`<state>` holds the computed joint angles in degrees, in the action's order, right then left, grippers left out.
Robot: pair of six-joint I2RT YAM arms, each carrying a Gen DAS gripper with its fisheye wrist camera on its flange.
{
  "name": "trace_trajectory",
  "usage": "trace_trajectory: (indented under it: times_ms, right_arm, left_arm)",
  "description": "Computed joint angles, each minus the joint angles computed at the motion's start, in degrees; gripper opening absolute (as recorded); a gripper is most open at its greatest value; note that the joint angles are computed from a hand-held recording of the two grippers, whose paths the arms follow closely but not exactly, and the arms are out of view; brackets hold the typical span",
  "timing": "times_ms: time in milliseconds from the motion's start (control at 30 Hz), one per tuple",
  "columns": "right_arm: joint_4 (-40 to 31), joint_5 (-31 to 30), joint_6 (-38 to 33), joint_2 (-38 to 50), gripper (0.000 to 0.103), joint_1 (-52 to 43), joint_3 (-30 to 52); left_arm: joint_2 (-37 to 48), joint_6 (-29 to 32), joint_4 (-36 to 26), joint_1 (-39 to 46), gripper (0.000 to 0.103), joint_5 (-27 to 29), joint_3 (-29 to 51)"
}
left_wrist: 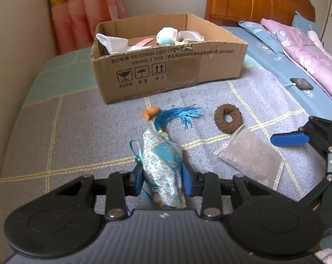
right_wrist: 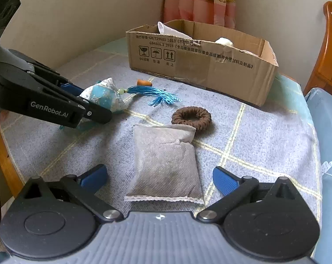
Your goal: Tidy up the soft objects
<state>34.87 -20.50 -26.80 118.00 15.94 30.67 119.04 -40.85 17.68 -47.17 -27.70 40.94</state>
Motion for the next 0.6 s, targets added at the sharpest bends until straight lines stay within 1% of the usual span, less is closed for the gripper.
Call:
trace_trajectory:
  times_ms: [200, 367, 533, 600]
  right_arm:
    - [1.4, 0.3, 0.8, 0.4, 0.103, 0.2, -0.3]
    - [4.5, 0.9, 2.2, 1.3, 0.103, 0.6, -1.1]
    - [2.8, 1.9, 2.8, 1.0, 0.103, 1.5, 0.1]
    - [2.3, 1.8, 2.7, 0.7, 0.100, 1.6, 0.1]
  left_arm:
    - [0.0, -0.4, 0.8, 0.0, 0.034, 0.4, -0.6]
    - [0.0, -0.3, 1.2, 0.0, 0.034, 0.9, -0.8]
    - [-0.2, -0.5, 1.7, 0.1, 0.034, 1.1, -1.4]
    - [-0.3, -0.3, 1.7, 0.1, 0.034, 1.1, -1.5]
